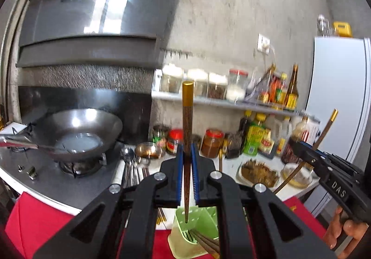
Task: Organize utensils
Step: 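Lower the left tool's chopstick into the holder and open while the right tool does likewise, then withdraw both open tools from the holder over the last two chopsticks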
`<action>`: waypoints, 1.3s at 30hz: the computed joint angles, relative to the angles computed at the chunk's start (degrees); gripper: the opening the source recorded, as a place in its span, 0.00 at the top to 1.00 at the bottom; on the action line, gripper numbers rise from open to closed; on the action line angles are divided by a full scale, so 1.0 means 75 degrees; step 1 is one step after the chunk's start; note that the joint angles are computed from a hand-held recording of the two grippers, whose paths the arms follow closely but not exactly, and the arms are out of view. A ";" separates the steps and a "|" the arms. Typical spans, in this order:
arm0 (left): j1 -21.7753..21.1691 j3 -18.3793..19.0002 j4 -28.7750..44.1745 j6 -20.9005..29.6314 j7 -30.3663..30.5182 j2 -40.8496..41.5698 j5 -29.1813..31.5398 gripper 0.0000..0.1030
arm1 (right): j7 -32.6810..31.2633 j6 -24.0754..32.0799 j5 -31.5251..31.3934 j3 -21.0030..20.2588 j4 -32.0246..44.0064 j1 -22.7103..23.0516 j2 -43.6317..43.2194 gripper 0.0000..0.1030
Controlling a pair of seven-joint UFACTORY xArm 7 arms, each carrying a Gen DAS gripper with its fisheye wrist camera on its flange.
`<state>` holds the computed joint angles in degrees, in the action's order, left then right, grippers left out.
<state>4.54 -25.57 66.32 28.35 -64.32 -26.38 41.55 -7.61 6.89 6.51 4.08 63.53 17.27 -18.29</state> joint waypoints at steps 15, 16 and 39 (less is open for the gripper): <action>-0.0415 0.0303 -0.0213 0.0285 0.0288 -0.0363 -0.0372 0.57 | 0.0451 0.0403 -0.0465 0.0196 -0.0476 -0.0497 -0.0975 0.60; -0.0383 0.0250 -0.0198 0.0402 0.0343 -0.0553 -0.0397 0.53 | 0.0469 0.0457 -0.0511 0.0194 -0.0578 -0.0533 -0.1194 0.60; -0.2805 -0.1741 -0.3490 0.5700 -0.0166 -0.4307 -0.4237 0.41 | 0.1065 0.3986 0.0001 0.0460 -0.6307 0.0507 -0.7473 0.60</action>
<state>-16.50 -38.62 40.14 71.10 -65.57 -58.68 9.78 0.38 36.78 6.51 7.53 16.23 21.07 -74.34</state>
